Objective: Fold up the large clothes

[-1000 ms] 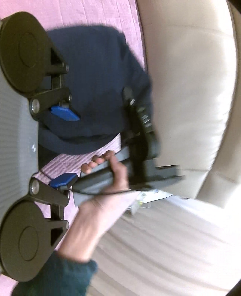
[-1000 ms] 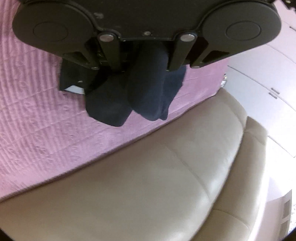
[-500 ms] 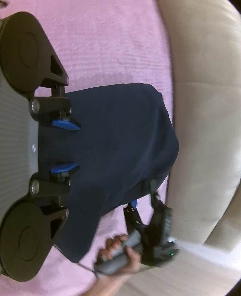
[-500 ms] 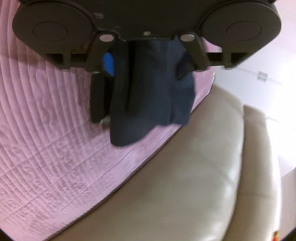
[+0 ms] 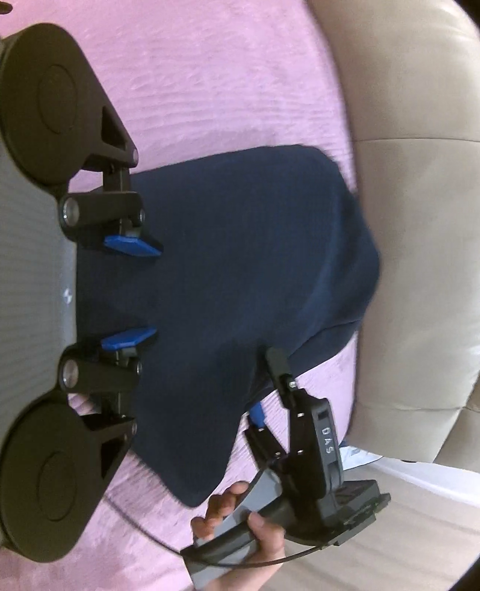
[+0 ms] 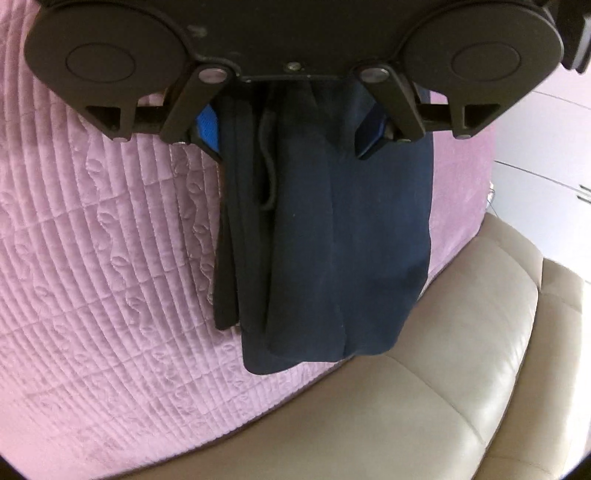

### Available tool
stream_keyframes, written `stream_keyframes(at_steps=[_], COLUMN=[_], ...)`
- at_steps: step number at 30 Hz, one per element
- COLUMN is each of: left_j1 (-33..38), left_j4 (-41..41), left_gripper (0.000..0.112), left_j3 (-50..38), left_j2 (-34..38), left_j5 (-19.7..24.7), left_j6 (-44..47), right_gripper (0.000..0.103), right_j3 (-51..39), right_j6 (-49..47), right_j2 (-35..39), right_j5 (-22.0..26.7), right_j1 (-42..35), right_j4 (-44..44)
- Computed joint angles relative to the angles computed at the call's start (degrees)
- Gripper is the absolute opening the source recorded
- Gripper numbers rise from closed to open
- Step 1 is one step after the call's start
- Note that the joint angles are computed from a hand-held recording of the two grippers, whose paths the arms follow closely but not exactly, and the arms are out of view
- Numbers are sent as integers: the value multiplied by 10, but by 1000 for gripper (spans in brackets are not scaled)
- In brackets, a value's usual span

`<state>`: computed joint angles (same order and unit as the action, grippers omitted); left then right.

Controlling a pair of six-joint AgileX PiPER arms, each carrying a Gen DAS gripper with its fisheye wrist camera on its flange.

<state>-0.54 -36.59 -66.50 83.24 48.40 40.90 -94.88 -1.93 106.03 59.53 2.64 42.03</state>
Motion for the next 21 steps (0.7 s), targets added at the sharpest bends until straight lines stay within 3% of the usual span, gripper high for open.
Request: stream_keyframes(at_steps=[4, 8, 9, 10, 11, 13, 16, 21], left_j1=[-4, 3, 5, 7, 7, 9, 20, -4], left_j4=[-7, -7, -8, -10, -10, -14, -45, -38], left_gripper=[44, 44, 44, 44, 44, 45, 45, 42], left_j3=[30, 11, 13, 15, 17, 18, 15, 6], left_j2=[-14, -1, -2, -3, -8, -6, 5, 15], left_j5=[-20, 1, 3, 3, 3, 1, 7, 6], left_j6=[26, 12, 13, 16, 15, 15, 38, 42], right_gripper=[89, 88, 84, 39, 24, 22, 18, 20], right_j3=[31, 43, 61, 80, 98, 109, 133, 147], right_j6=[-37, -54, -65, -72, -84, -90, -171, -192], right_j2=[-40, -57, -70, -88, -99, -104, -117, -38], right_j5=[-54, -116, -141, -167, -195, -219, -236, -181], right_j1=[33, 88, 100, 116, 133, 137, 84, 4], right_j4=[-35, -114, -129, -158, -191, -188, -53, 65])
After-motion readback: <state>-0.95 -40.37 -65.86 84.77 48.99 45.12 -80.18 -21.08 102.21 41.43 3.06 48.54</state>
